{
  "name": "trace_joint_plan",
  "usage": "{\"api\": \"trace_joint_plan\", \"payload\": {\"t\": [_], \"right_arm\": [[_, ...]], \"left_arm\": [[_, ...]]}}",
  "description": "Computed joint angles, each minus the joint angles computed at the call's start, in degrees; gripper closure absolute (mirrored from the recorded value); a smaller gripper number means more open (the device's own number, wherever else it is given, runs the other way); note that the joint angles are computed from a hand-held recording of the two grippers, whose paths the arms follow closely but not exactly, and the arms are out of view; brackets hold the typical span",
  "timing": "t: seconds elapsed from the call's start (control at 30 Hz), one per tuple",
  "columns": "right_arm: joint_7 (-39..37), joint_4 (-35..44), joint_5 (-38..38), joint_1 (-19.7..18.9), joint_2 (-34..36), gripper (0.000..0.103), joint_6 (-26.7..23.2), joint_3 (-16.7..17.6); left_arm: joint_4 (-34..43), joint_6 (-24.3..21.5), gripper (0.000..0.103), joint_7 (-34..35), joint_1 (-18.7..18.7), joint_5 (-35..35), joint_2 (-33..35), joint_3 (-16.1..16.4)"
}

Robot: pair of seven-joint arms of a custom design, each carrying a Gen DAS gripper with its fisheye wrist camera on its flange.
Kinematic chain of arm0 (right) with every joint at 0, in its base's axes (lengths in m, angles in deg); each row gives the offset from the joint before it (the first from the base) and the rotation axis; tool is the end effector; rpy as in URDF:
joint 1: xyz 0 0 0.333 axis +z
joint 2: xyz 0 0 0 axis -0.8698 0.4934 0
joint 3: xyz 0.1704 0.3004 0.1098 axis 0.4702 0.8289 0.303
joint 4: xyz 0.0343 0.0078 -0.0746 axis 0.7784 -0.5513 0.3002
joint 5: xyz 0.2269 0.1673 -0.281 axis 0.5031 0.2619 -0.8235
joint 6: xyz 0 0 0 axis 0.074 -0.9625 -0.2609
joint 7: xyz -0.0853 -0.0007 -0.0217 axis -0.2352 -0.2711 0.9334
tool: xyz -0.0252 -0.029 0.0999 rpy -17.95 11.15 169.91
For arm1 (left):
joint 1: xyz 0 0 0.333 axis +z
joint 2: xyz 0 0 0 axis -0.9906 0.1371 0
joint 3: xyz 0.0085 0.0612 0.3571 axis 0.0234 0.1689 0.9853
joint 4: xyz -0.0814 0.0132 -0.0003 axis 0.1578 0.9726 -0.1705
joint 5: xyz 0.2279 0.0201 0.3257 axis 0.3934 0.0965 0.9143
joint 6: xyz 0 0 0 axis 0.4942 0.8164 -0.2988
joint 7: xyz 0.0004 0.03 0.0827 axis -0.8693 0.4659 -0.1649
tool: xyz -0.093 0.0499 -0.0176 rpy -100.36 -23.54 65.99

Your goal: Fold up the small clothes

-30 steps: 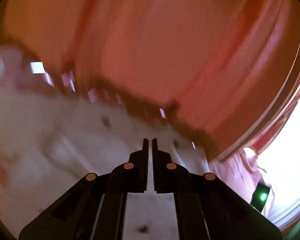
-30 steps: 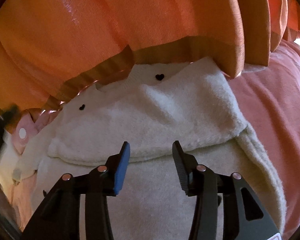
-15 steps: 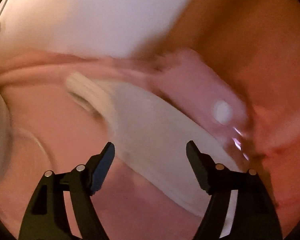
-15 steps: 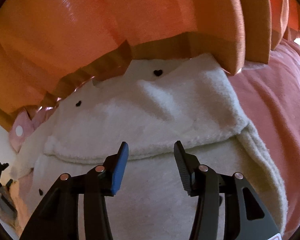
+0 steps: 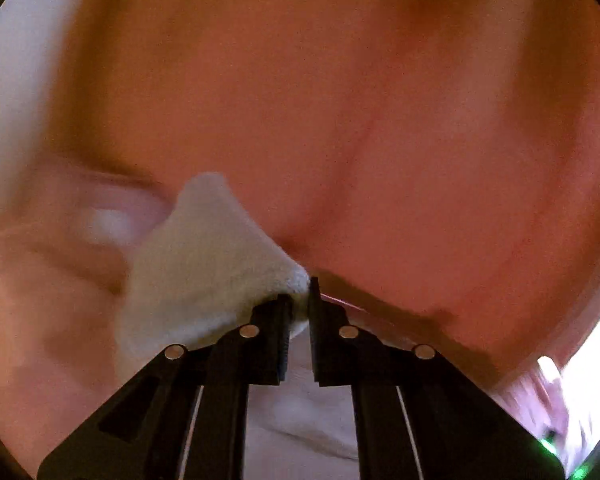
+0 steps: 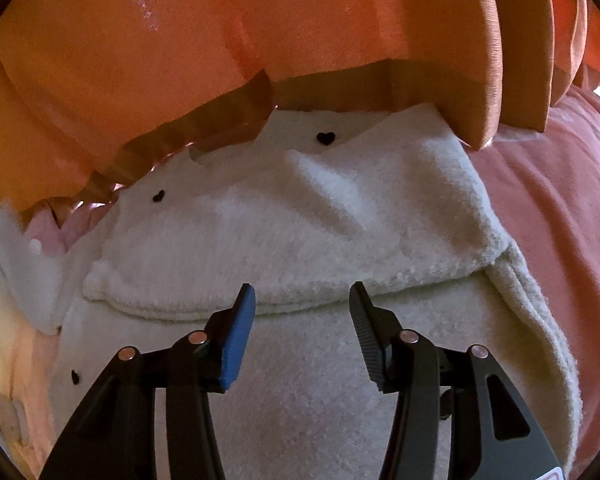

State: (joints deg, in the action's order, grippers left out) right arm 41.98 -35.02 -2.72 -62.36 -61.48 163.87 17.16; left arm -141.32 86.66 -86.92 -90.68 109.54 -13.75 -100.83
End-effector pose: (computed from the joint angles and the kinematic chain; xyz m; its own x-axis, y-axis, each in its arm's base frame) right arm 0.6353 -0.0475 0.4533 0.3138 -0.9050 -0.2873 -0.7723 -0.0672 -0.6317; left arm 0.5234 -0.2253 0.5503 0.3643 -0.8325 0.4173 -0.2401 -0.5169 -0.8217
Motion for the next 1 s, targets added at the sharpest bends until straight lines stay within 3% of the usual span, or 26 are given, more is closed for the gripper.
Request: {"api": "trace_joint_plan", "payload": {"t": [0.07, 0.1, 0.13, 0.2, 0.33, 0.43, 0.5, 0.6, 0.7, 0.93, 1.0], "right_arm": [[0.08, 0.42, 0.25, -0.23, 0.06, 0.052, -0.68, -0.09], [0.10, 0.50, 0.42, -0.34, 0.01, 0.048, -0.90, -0.13], [0.18, 0.78, 0.63, -0.51, 0.11, 0.047, -1.13, -0.21], [0.84, 1.42, 0.42, -0.77, 0.38, 0.047, -1.79, -0.43], [3.11, 3.55, 0.48, -1.83, 1.45, 0.047, -4.19, -0.81], [2.78, 4.20, 0.72, -2.07, 1.79, 0.046, -4.87, -0.47], [1.51, 4.37, 0.94, -1.86, 2.05, 0.046, -4.74, -0.04], [-0.82, 4.80, 1.49, -1.51, 2.92, 0.042, -4.33, 0.58], [1.98, 5.55, -0.55, -0.90, 4.34, 0.042, -3.45, 0.23], [8.30, 11.92, 2.07, -4.60, 9.15, 0.042, -11.49, 0.82], [8.97, 13.76, 3.58, -5.39, 10.56, 0.041, -13.16, 1.37]], "left_arm": [[7.70, 4.67, 0.091, 3.64, -2.03, -1.52, 8.16, -1.42], [10.70, 6.19, 0.080, 5.19, -3.39, -3.66, 12.10, -1.65], [12.53, 6.57, 0.058, 6.19, -4.61, -6.25, 15.14, -1.77], [12.80, 5.84, 0.045, 4.53, -6.58, -9.65, 17.60, -1.26], [5.47, 9.83, 0.041, -9.26, -7.90, -6.12, 15.39, 2.82], [-1.75, 4.47, 0.038, -13.61, -8.03, -7.78, 10.17, 2.52], [-5.85, 3.94, 0.038, -18.08, -6.24, -7.60, 7.19, 2.99], [-9.27, 7.57, 0.038, -26.07, -3.33, -4.50, 5.01, 3.24], [-10.38, 11.40, 0.038, -34.77, -1.30, 1.50, 5.75, 3.18], [-10.00, 11.42, 0.038, -42.75, 0.19, 8.96, 4.69, 2.56], [-10.51, 10.53, 0.038, -41.90, 0.61, 8.34, 4.15, 2.64]]}}
